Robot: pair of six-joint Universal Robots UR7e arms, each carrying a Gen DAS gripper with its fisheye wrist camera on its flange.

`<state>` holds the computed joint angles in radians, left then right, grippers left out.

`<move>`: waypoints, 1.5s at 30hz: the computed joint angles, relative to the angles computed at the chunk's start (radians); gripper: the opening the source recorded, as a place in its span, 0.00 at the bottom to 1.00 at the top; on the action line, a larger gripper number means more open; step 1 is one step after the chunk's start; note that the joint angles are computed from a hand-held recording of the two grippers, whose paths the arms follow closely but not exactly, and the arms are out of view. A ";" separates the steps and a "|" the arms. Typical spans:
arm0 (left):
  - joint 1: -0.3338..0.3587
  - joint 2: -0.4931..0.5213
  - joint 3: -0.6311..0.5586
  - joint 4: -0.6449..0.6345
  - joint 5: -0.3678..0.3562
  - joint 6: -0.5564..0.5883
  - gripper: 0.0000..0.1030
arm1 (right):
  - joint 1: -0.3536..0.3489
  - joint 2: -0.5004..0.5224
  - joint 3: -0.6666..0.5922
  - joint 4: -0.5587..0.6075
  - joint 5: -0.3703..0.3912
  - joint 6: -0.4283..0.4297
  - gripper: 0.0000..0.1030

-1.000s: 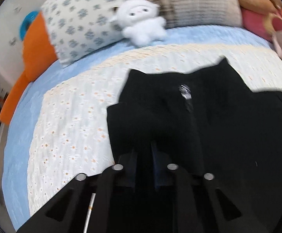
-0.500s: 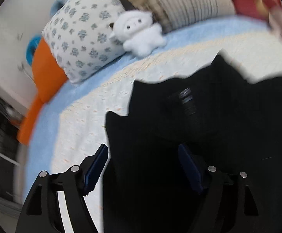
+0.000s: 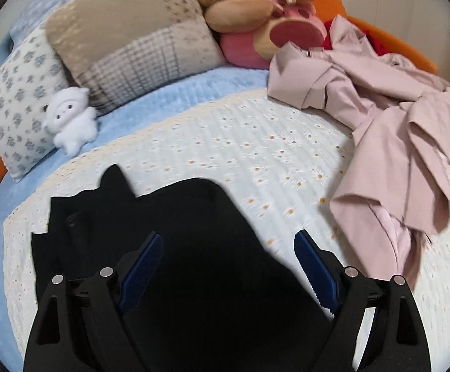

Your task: Fold large clothes

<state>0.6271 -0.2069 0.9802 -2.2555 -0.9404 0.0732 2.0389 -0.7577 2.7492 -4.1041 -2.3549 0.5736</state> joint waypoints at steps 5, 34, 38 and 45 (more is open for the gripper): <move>0.025 0.119 -0.163 0.146 0.030 -0.171 0.84 | -0.027 0.048 0.005 -0.089 0.026 -0.035 0.65; 0.190 0.016 -0.214 0.261 -0.317 -0.087 0.56 | 0.004 -0.100 0.002 -0.100 0.164 -0.204 0.05; 0.139 -0.033 -0.118 0.215 -0.190 -0.043 0.68 | -0.022 -0.069 0.015 -0.140 0.176 -0.183 0.05; 0.001 -0.080 0.031 0.232 -0.151 -0.023 0.69 | -0.036 -0.034 0.017 -0.182 0.190 -0.201 0.06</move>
